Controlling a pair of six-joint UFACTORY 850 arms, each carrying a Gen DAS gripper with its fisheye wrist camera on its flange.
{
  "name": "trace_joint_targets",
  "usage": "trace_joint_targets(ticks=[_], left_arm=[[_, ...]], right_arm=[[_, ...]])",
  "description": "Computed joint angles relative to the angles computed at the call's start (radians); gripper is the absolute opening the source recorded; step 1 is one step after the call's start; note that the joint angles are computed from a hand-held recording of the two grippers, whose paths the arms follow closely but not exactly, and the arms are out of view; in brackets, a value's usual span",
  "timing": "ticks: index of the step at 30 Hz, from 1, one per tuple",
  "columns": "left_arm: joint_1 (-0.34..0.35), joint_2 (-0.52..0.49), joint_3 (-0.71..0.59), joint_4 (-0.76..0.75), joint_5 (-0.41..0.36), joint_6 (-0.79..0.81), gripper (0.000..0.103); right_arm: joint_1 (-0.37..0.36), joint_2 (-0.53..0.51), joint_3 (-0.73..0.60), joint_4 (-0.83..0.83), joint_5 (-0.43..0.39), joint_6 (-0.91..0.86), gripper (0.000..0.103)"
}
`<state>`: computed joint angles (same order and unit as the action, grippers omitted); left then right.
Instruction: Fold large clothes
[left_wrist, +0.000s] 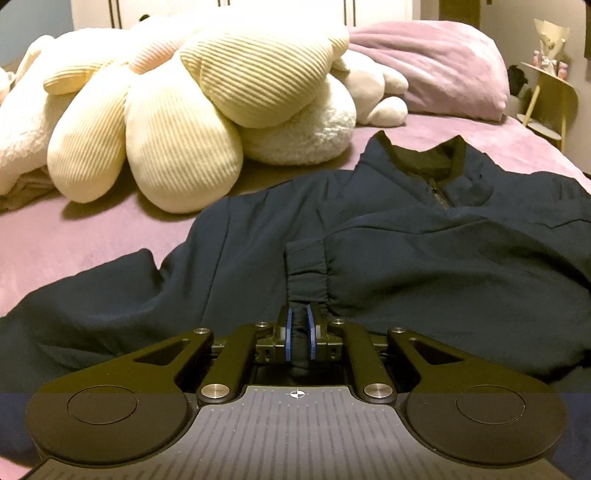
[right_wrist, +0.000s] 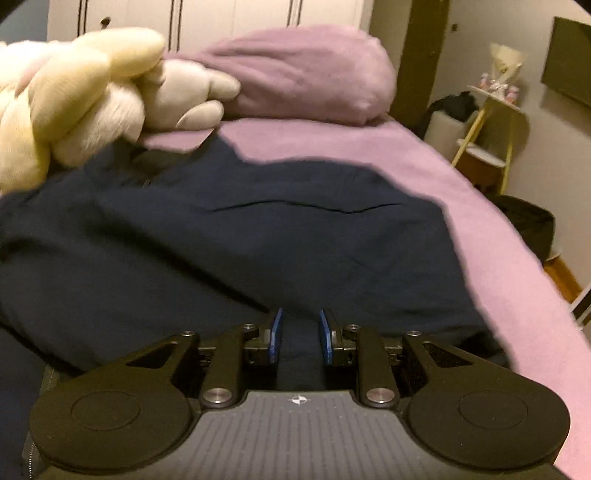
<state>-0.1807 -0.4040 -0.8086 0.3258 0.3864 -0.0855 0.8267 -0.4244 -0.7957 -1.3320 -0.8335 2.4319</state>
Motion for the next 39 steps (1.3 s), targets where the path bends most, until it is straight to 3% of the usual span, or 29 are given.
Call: trace_joint_targets(ticks=[3,4,5,7,10,12,13,15,16,18,20,24,27,29,31,34,36,38,39], left_arm=[[0.007,0.003,0.001,0.018,-0.001,-0.021,0.011],[0.004,0.003,0.002,-0.024,-0.001,0.016,0.009],[-0.002,0.003,0.001,-0.108,-0.005,0.095,0.002],[0.004,-0.018,-0.014,-0.198,-0.014,0.178,0.002],[0.035,-0.021,-0.017,-0.058,-0.026,-0.011,0.005],[0.066,-0.009,-0.003,0.14,-0.006,-0.22,0.034],[0.083,0.005,0.007,0.226,0.0,-0.313,0.038],[0.119,0.038,0.038,0.321,0.021,-0.403,0.06],[0.143,0.056,0.055,0.392,0.039,-0.464,0.064],[0.215,0.094,0.097,0.586,0.115,-0.617,0.082],[0.279,0.141,0.143,0.658,0.156,-0.645,0.087],[0.42,0.195,0.197,0.778,0.212,-0.7,0.096],[0.518,0.178,0.188,0.76,0.224,-0.693,0.096],[0.583,0.139,0.151,0.784,0.21,-0.796,0.096],[0.657,0.08,0.108,0.778,0.243,-0.915,0.096],[0.734,-0.007,0.04,0.714,0.278,-1.036,0.095],[0.766,-0.072,-0.031,0.714,0.275,-1.151,0.085],[0.803,-0.148,-0.115,0.788,0.323,-1.316,0.082],[0.817,-0.177,-0.145,0.789,0.358,-1.375,0.075]], right_arm=[[0.006,-0.014,-0.024,0.006,0.003,-0.041,0.017],[0.006,-0.008,-0.023,-0.002,0.017,-0.05,0.016],[0.007,0.0,-0.018,-0.02,0.034,-0.045,0.016],[0.009,0.019,0.0,-0.055,0.065,-0.014,0.016],[0.011,0.015,0.006,-0.1,0.079,0.024,0.016],[0.019,-0.009,-0.01,-0.098,0.056,-0.001,0.016],[0.025,-0.021,-0.016,-0.1,0.041,-0.021,0.015],[0.033,-0.028,-0.019,-0.103,0.023,-0.022,0.016],[0.035,-0.025,-0.023,-0.086,0.018,-0.036,0.016],[0.043,-0.01,-0.032,-0.065,0.018,-0.041,0.016],[0.062,0.013,-0.024,-0.15,0.026,0.043,0.016],[0.093,-0.057,-0.11,-0.214,-0.021,0.022,0.016],[0.061,-0.124,-0.185,-0.203,0.088,-0.004,0.017],[0.067,-0.181,-0.248,-0.149,0.067,-0.073,0.011],[0.069,-0.184,-0.274,-0.115,0.078,-0.129,0.005],[0.076,-0.105,-0.205,-0.189,0.131,0.024,0.005],[0.114,-0.052,-0.141,-0.245,0.115,0.157,0.008],[0.167,-0.002,-0.074,-0.272,0.094,0.295,0.016],[0.187,0.018,-0.046,-0.28,0.097,0.358,0.018]])
